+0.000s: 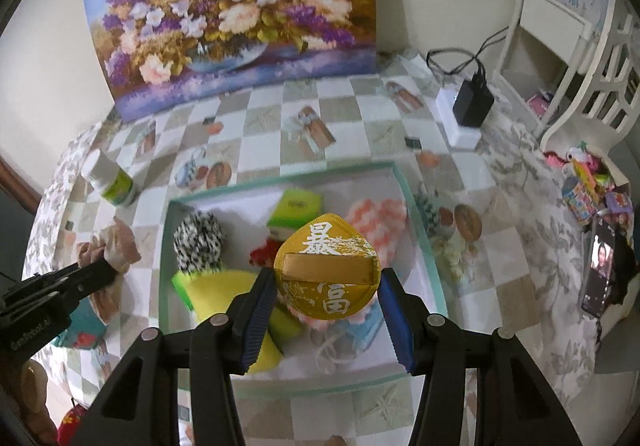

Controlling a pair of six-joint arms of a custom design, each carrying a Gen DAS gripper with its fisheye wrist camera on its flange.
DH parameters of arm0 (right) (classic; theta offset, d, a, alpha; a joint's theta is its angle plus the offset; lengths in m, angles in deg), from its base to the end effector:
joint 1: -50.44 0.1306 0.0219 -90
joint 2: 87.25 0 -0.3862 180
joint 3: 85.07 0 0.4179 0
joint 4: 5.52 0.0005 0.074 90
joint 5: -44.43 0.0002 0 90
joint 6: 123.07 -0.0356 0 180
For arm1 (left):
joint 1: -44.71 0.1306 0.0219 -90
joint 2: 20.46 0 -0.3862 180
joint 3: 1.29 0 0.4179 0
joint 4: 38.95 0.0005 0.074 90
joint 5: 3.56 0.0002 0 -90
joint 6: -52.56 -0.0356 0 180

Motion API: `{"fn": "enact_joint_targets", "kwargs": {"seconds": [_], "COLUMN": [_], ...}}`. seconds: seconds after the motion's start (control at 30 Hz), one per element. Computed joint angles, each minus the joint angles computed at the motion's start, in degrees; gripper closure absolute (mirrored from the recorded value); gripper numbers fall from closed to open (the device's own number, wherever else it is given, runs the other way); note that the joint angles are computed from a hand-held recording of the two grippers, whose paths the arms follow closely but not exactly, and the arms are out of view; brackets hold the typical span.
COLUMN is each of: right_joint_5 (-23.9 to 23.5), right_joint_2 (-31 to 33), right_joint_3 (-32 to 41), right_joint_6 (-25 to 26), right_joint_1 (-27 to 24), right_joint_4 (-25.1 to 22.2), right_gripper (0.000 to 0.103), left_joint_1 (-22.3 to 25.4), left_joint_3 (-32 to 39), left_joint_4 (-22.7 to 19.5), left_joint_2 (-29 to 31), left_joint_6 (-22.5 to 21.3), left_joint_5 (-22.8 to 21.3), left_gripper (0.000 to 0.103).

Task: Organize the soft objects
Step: 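Carry the pink scrunchie and yellow packet over the tray with both grippers, then open both grippers to drop the scrunchie and packet into the tray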

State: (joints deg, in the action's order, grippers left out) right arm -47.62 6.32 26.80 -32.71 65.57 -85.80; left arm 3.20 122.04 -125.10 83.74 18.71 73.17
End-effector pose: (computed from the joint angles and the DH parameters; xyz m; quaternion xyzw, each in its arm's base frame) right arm 0.4767 0.1297 0.5504 -0.1350 0.9607 0.0483 0.2378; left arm 0.4197 -0.3612 0.5418 -0.1468 0.9625 -0.0744 0.2155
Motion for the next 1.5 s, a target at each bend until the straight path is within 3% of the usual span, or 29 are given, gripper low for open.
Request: {"fn": "enact_joint_targets", "kwargs": {"seconds": [0.37,1.23,1.5], "right_joint_5": [-1.5,-2.5,-1.5], "right_joint_2": [0.4,3.3,3.2], "right_joint_3": [-4.1,-7.0,-7.8], "right_joint_6": [0.1,1.1,1.4], "right_joint_1": [-0.9,-1.0,-0.4], "right_joint_4": [-3.9,-8.4,-8.8], "right_gripper": [0.048,0.047,0.046], "left_joint_1": [-0.5,-0.8,-0.9], "left_joint_3": [-5.2,-4.9,-5.5], "left_joint_4": [2.3,-0.6,-0.7], "left_joint_2": [-0.5,4.1,4.9], "left_joint_6": [2.3,1.5,2.4], "left_joint_5": [6.8,12.7,14.5], "left_gripper": [0.078,0.077,0.064]}}
